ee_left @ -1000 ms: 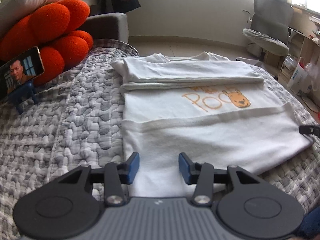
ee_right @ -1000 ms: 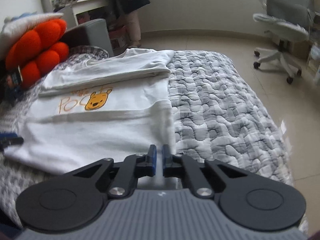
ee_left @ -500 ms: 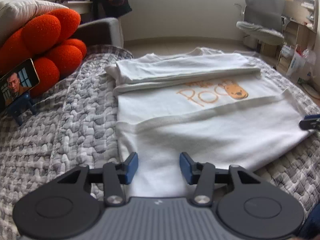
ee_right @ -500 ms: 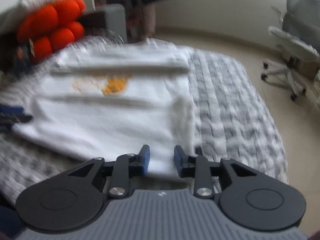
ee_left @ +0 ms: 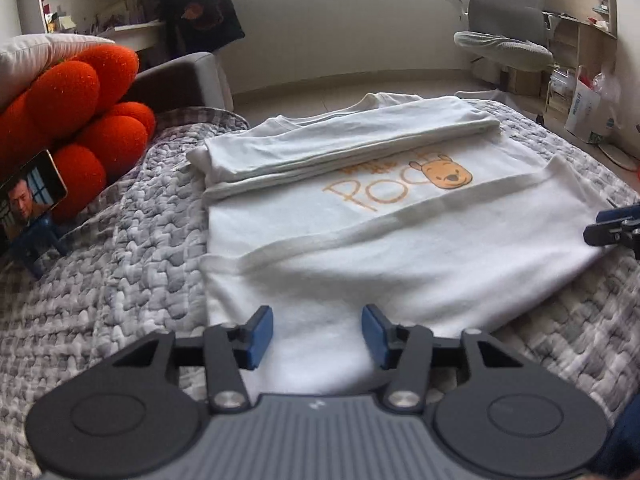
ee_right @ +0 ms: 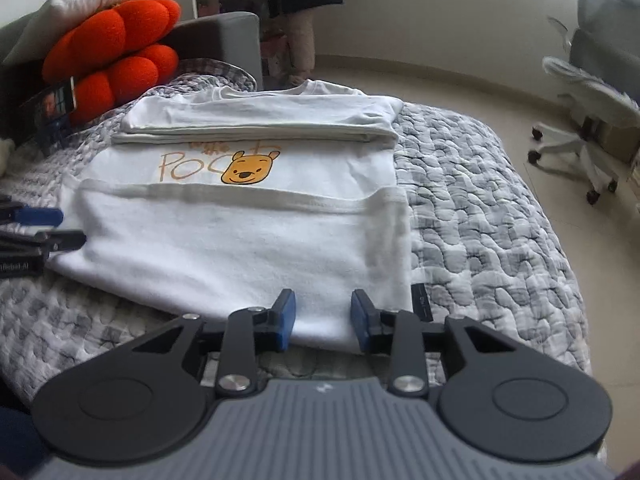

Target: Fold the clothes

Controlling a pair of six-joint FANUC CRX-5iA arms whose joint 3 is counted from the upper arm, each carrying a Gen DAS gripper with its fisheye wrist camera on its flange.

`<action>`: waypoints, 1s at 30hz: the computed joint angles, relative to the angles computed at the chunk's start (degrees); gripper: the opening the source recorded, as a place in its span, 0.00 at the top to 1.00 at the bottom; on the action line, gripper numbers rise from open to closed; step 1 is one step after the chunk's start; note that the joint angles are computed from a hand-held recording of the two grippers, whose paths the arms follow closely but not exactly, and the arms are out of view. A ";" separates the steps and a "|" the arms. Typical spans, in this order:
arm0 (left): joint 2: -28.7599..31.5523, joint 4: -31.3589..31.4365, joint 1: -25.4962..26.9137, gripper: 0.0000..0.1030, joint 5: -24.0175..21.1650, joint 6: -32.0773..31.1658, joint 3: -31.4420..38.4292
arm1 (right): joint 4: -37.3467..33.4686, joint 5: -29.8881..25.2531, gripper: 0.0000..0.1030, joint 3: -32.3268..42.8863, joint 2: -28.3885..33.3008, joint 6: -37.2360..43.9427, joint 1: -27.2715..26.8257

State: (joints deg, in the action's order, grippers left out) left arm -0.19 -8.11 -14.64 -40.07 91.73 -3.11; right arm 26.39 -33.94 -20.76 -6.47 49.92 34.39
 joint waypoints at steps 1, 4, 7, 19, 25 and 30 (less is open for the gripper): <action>-0.34 1.26 0.28 0.51 0.80 -0.77 -0.53 | -1.16 0.63 0.66 0.24 -0.29 1.00 -0.02; -1.22 6.04 0.79 0.51 3.71 -4.58 -2.55 | -11.31 1.51 0.66 3.24 -0.59 11.39 -0.19; -0.58 7.99 -0.20 0.51 4.01 -7.60 -2.94 | -23.35 -2.28 0.66 8.84 1.34 25.44 -0.39; 0.69 2.52 -1.75 0.49 1.02 -3.05 -0.90 | -17.10 -3.28 0.65 8.16 3.28 23.31 2.92; -0.53 4.20 0.06 0.49 -0.12 -2.17 -0.92 | -14.74 -3.19 0.65 7.26 2.01 22.70 3.22; -0.15 4.99 0.58 0.47 -0.01 -2.91 -1.87 | -16.00 -3.85 0.65 7.99 2.74 22.96 2.91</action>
State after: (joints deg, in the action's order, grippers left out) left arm -0.35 -3.12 -14.07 -40.08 88.81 -4.98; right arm 10.38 -37.79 -12.78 -3.73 72.87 37.30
